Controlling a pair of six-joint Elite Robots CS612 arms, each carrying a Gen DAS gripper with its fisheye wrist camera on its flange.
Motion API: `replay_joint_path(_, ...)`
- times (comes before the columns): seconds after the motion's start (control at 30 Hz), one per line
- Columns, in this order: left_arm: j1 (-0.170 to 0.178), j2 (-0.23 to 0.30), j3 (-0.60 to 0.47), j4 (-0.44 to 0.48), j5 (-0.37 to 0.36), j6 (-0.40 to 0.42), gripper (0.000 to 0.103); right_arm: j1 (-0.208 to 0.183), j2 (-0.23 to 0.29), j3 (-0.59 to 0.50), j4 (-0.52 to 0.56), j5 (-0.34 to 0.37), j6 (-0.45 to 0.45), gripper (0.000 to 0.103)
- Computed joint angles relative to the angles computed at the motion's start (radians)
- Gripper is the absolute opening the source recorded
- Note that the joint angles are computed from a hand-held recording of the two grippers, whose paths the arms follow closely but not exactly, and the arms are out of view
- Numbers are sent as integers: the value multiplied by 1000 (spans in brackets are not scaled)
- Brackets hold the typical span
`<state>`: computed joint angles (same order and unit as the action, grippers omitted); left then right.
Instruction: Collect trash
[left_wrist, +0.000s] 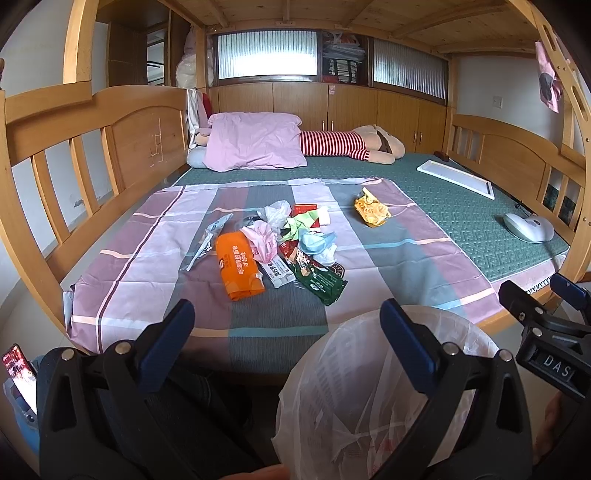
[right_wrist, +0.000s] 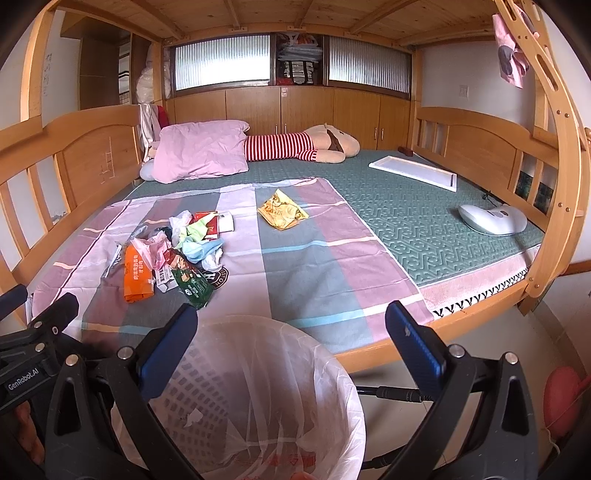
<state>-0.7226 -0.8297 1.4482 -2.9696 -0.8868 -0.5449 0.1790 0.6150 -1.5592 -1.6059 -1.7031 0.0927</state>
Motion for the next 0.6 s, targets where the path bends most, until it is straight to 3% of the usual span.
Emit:
replay_joint_path(0.37, 4, 0, -1, 9, -13, -6, 100, 0, -1, 1, 8, 2, -3, 100)
replay_joint_path(0.5, 12, 0, -1, 13, -64, -9, 100, -4, -4, 4, 19, 23, -2, 100)
replay_joint_path(0.6, 18, -1, -2, 33, -94, -22, 100, -1, -6, 11, 17, -12, -3, 100)
